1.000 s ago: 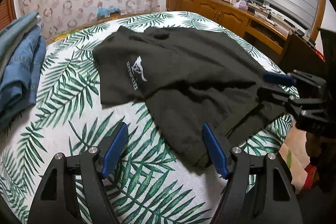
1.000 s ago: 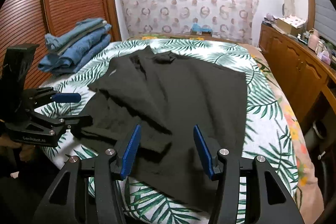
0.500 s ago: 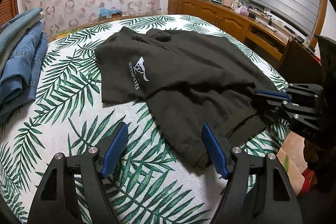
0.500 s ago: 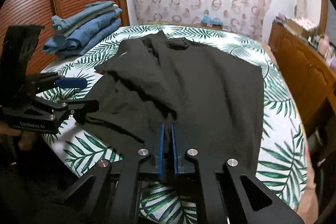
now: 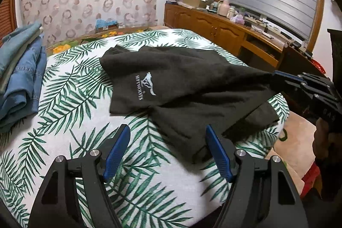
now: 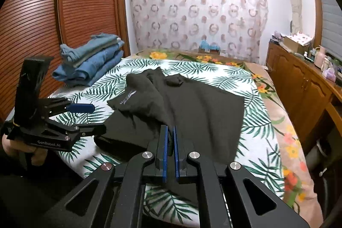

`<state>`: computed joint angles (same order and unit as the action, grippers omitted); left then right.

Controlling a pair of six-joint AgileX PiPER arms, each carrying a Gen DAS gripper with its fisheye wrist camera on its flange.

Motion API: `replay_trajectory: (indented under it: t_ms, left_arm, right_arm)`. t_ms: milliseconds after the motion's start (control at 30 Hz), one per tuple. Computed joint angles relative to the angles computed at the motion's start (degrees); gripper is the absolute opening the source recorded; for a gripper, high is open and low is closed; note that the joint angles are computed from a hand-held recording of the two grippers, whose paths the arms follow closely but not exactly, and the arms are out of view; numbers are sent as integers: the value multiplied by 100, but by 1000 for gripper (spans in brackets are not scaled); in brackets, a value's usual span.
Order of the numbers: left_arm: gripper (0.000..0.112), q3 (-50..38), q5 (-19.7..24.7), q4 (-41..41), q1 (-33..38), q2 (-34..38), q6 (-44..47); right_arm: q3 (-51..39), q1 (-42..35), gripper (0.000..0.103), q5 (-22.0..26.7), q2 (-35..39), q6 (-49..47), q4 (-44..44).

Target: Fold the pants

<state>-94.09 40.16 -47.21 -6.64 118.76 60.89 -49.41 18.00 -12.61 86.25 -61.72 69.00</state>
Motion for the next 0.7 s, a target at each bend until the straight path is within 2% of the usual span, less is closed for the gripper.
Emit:
replay_trajectory:
  t_ms: [267, 367, 500, 700]
  left_arm:
    - [74, 75, -63, -56, -153, -113, 118]
    - [74, 15, -75, 48, -200, -61, -2]
    - [74, -127, -66, 187, -255, 38, -188]
    - [74, -179, -117, 345, -325, 91, -346]
  right_arm:
    - [637, 49, 5, -265, -576, 86, 70]
    - [688, 107, 5, -367, -650, -581, 820]
    - [791, 51, 5, -326, -679, -511, 854]
    - [746, -129, 5, -157, -551, -926, 1322]
